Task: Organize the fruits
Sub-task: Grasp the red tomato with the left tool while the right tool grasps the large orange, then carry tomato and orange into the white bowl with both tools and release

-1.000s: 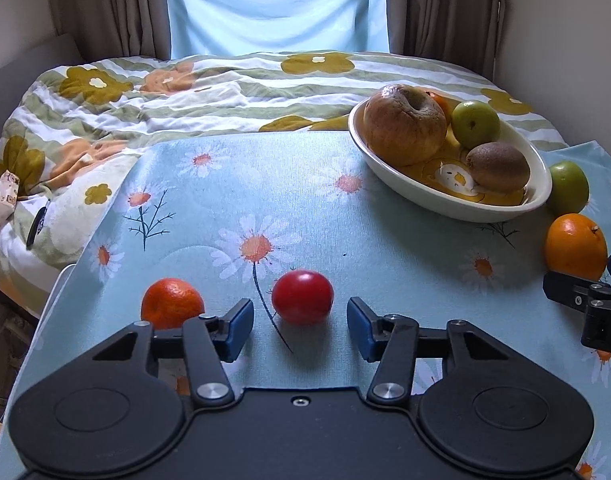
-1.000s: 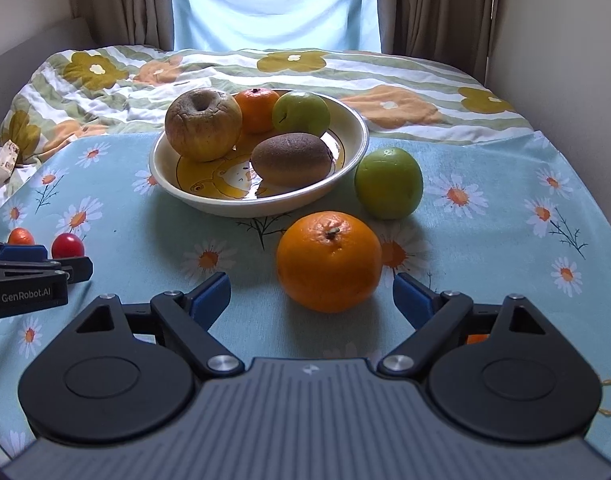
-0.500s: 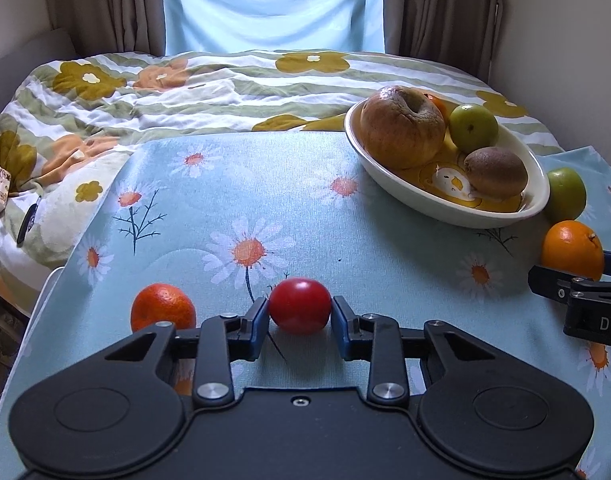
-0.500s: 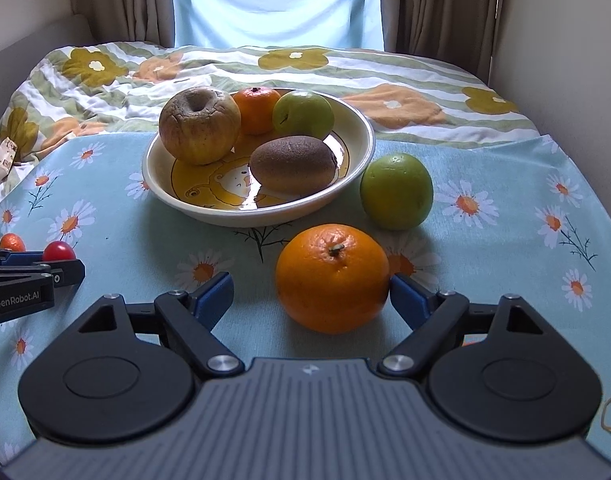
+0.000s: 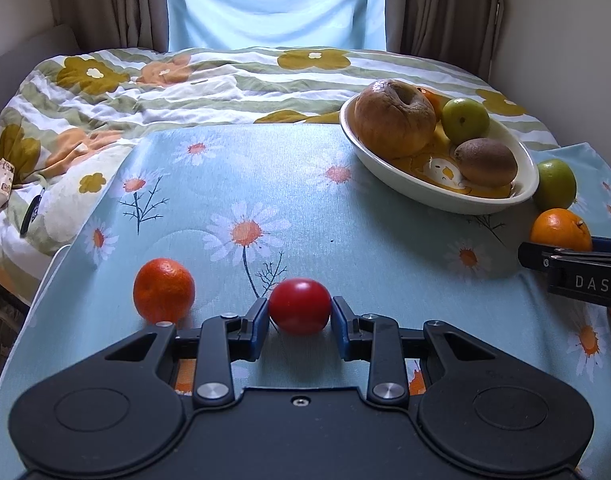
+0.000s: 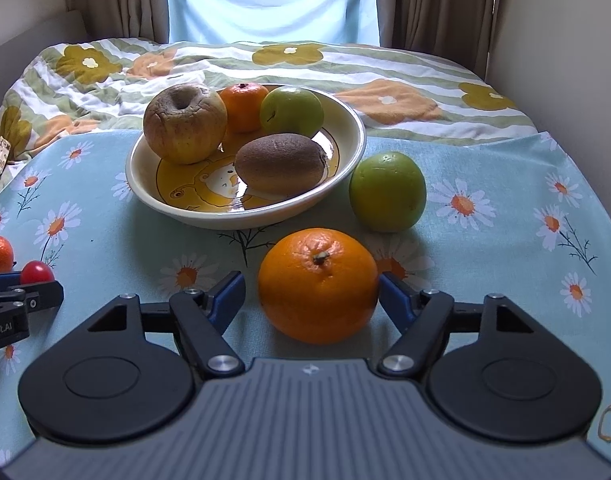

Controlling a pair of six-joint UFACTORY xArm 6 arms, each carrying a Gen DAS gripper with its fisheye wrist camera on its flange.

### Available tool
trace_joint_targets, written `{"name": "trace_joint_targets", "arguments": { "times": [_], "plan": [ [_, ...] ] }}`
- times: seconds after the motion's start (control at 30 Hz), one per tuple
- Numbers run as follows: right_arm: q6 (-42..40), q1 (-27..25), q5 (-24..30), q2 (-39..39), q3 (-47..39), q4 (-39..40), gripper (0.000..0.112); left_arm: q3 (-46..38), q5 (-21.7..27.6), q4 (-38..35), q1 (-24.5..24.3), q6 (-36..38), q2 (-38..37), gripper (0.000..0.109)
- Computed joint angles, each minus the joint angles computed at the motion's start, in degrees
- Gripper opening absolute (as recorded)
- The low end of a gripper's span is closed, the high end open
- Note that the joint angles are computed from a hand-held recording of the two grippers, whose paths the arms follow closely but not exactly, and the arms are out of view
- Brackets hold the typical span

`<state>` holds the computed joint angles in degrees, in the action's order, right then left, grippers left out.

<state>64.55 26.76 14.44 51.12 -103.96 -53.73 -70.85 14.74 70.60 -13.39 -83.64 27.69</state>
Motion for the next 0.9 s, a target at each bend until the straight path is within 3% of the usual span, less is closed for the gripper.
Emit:
{"name": "trace_joint_targets", "arguments": {
  "times": [0.07, 0.37, 0.67, 0.9],
  "plan": [
    [-0.3, -0.1, 0.1, -0.2, 0.1, -0.5, 0.078, 0.3, 0.3, 0.7, -0.2, -0.9, -0.5, 0.037],
    [-2.7, -0.7, -3.7, -3.9, 5.5, 0.8, 0.076, 3.0, 2.2, 1.8, -2.0, -3.2, -4.5, 0.037],
    [-6.6, -0.9, -5.8, -11.1, 13.0, 4.0, 0.076, 5.9, 3.6, -2.0, -4.3, -0.5, -9.9, 0.037],
    [-18.7, -0.3, -4.1, -16.4, 16.7, 17.1, 0.076, 5.9, 2.9, -7.0, -5.3, 5.6, -12.7, 0.037]
  ]
}}
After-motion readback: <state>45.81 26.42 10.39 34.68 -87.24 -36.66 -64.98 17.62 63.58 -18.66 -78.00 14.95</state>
